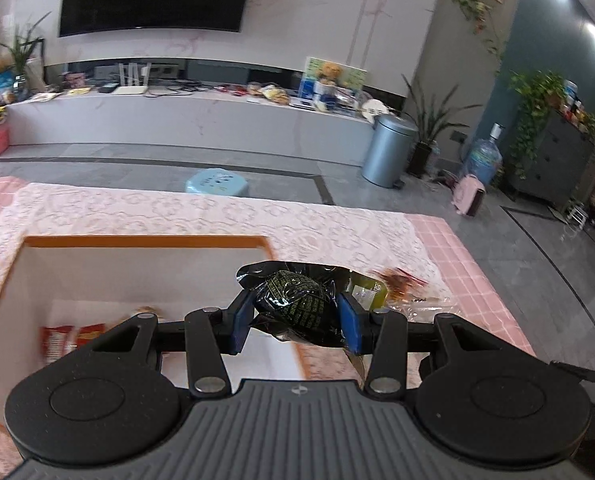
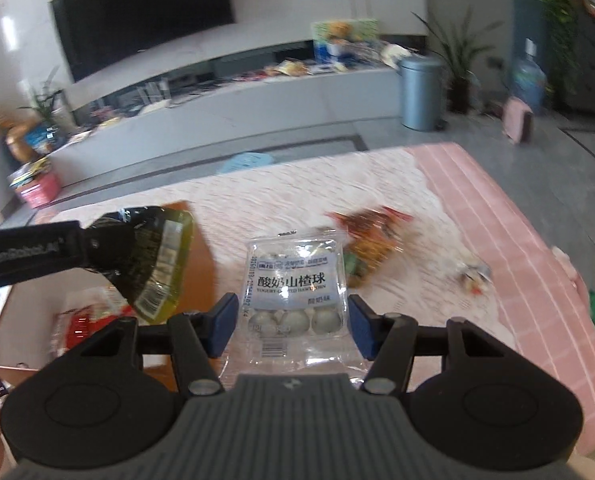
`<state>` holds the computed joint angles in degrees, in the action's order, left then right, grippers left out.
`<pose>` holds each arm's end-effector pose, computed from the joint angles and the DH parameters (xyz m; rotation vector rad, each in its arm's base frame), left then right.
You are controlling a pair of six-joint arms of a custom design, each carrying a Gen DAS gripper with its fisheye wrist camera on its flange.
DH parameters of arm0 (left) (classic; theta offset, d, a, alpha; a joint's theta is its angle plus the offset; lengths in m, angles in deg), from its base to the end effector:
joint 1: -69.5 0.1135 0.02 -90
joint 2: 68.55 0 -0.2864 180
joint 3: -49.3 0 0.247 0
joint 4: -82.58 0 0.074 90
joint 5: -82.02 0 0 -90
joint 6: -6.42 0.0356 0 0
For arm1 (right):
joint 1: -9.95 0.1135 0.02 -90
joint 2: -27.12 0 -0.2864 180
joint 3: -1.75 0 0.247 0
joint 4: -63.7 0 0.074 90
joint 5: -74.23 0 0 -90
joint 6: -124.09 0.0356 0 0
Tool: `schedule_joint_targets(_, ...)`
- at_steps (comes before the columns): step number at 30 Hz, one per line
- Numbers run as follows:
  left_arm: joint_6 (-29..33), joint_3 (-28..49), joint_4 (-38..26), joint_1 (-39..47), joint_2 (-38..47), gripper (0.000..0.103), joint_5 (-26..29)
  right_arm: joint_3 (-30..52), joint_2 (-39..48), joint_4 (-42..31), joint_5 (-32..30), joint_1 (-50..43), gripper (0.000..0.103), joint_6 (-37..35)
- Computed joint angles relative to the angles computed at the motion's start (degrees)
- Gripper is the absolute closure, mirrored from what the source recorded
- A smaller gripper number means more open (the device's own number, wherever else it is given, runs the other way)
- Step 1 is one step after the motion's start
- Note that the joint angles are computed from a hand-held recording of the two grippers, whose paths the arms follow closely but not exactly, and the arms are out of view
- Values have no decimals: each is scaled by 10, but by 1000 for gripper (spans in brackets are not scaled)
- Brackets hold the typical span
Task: Organize snacks
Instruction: 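Carry the seaweed bag and the clear pack over the orange box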
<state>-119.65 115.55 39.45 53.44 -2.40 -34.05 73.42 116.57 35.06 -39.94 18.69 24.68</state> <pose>0.2241 -0.0482 0.3036 -0.6055 2.1471 0.0378 0.3199 0.0639 0.2473 -0.5659 2.2753 0.4947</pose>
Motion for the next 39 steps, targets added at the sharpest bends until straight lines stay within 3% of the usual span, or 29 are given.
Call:
schedule_joint_targets(12, 77, -26, -43, 174, -50, 52, 102, 65, 7, -53, 20, 140, 46, -39)
schedule_joint_targets(18, 123, -51, -48, 258, -24, 52, 165, 135, 81, -98, 53, 199, 46, -75)
schedule_joint_targets(27, 155, -72, -43, 291, 27, 51, 191, 206, 183, -128, 136, 255, 46, -145)
schedule_joint_targets(39, 173, -71, -37, 306, 80, 51, 206, 297, 276, -196, 174, 282, 46, -182)
